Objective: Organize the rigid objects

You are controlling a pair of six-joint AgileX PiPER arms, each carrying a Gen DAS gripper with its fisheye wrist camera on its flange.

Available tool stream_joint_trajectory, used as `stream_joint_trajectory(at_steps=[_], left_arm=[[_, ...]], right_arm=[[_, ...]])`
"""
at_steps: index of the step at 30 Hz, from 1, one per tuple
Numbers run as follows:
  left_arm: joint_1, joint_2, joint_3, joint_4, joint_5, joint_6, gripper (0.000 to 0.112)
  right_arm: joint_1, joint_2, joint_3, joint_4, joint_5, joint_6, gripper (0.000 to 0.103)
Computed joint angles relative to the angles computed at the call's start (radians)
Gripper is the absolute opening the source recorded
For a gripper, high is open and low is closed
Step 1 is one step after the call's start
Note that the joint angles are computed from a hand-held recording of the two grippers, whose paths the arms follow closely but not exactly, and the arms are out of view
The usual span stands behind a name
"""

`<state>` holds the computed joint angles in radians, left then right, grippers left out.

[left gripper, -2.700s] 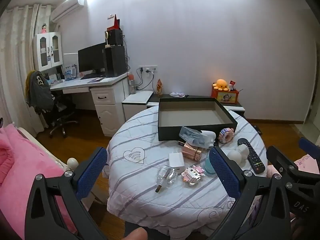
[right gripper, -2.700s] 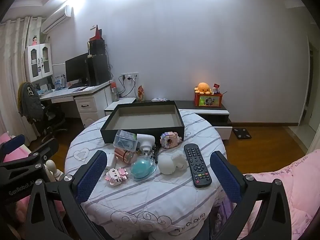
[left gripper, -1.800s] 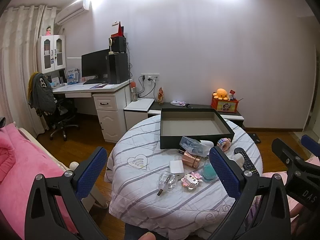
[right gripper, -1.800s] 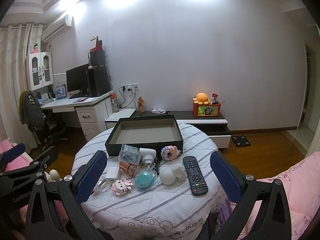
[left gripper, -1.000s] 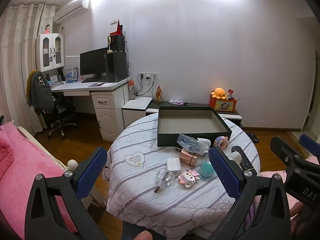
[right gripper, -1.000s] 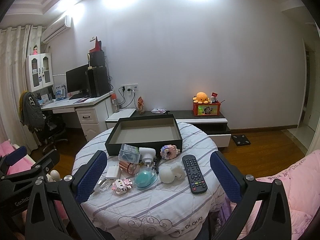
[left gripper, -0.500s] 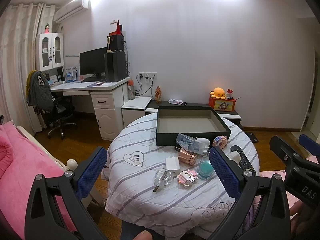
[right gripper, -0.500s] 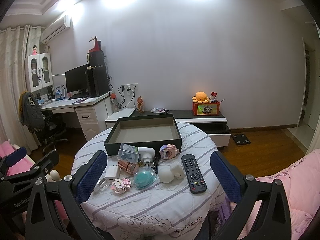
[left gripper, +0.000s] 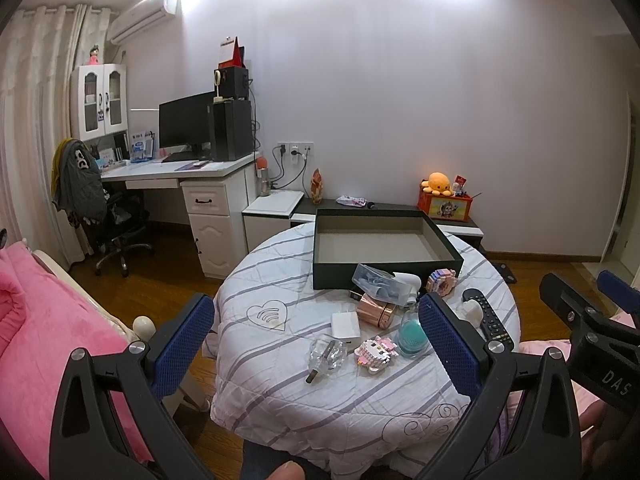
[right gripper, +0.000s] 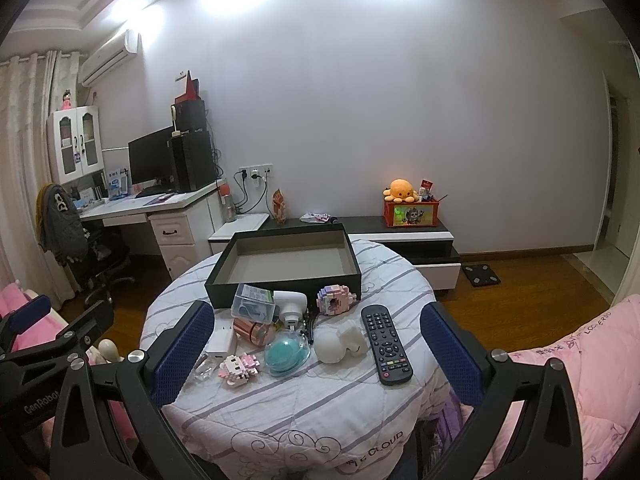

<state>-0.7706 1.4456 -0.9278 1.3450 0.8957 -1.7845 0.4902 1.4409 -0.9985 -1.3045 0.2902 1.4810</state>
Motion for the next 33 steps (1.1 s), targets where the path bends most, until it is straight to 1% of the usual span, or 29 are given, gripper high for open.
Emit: stream_joint_trajectory(at_steps=[8, 11, 16, 19, 20, 23, 25, 26, 31, 33], left_arm=[[-0.003, 0.012, -0.004, -0.002, -0.001, -0.008, 0.103], [0.007, 0.04, 0.023, 0.033, -0.023, -0.069, 0.103], [0.042, 0.096, 0.021, 0.051, -0.065, -0.105, 0.103], [0.082, 0.14, 0.02, 0.061, -0.126, -0.127, 0.103], [0.099, 0.153, 0.017, 0.06, -0.152, -0.127, 0.103], [0.157, 0.207, -0.01, 0.039, -0.226, -0.094, 0.103], [0.194, 0.248, -0.034, 0.035, -0.272, -0.075, 0.103], [0.204, 0.269, -0.041, 0.042, -0.291, -0.082, 0.103], [0.273, 0.364, -0.105, 0.017, -0.388, -0.039, 0.103], [0.3, 0.402, -0.133, -0.013, -0.419, -0.007, 0.103]], right_arm=[[-0.009, 0.034, -0.028, 0.055, -0.009, -0.057, 0.103], [-0.025, 0.054, -0.039, 0.082, -0.028, -0.089, 0.103], [-0.057, 0.109, -0.057, 0.11, -0.069, -0.129, 0.103], [-0.086, 0.161, -0.077, 0.133, -0.091, -0.165, 0.103], [-0.1, 0.184, -0.089, 0.183, -0.103, -0.219, 0.103], [-0.139, 0.256, -0.138, 0.402, -0.121, -0.45, 0.103], [-0.162, 0.311, -0.175, 0.503, -0.123, -0.564, 0.103], [-0.17, 0.332, -0.187, 0.528, -0.125, -0.595, 0.103], [-0.216, 0.47, -0.307, 0.776, -0.086, -0.869, 0.103], [-0.228, 0.52, -0.353, 0.806, -0.064, -0.908, 0.103]])
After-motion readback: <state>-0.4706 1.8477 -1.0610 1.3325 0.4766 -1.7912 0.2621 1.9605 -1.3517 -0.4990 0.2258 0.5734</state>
